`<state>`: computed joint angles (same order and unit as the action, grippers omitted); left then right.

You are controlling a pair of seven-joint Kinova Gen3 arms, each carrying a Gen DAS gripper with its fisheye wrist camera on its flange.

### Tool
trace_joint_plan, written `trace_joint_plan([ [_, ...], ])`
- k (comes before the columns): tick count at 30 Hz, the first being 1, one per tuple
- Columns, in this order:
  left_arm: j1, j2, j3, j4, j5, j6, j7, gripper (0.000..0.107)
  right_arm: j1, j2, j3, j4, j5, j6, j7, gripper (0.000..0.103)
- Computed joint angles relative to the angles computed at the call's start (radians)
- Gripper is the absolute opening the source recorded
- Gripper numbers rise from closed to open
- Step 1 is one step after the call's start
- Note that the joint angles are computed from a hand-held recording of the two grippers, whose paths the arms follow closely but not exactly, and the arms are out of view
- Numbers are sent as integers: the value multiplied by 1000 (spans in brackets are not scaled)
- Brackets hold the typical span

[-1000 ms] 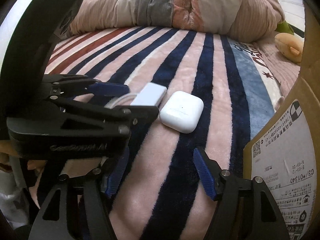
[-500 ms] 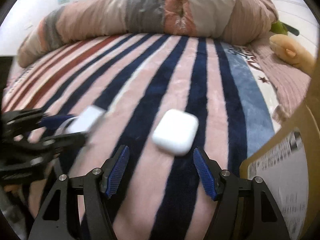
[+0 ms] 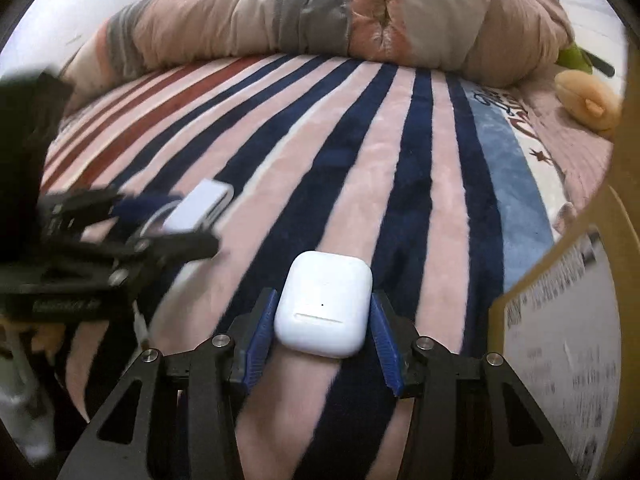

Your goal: Organize rigid objects

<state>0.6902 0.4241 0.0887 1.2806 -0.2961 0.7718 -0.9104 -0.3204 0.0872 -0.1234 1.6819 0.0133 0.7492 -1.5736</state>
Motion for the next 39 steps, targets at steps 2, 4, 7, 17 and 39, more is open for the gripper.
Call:
trace_joint_plan([
  [2,45,26,-30,-37,-55,41,38,55,5,7,3,3,-16,-14,-7,44],
  [4,68,41,-49,-62,-83,76,59,42,7,16,5,0,-23,-22,-20,44],
  [7,44,24,-34,-37,-76,51,70,40,-11,15,4,1,25,-28,-59,42],
  [17,83,-98,-33,21,-198,60,182,39,-7,-103,-14,-16,-53,-1,6,41],
  [39,234,-111,0,-210,-402,349,218,40,6,-274,89,-28,-286,92,333,11],
])
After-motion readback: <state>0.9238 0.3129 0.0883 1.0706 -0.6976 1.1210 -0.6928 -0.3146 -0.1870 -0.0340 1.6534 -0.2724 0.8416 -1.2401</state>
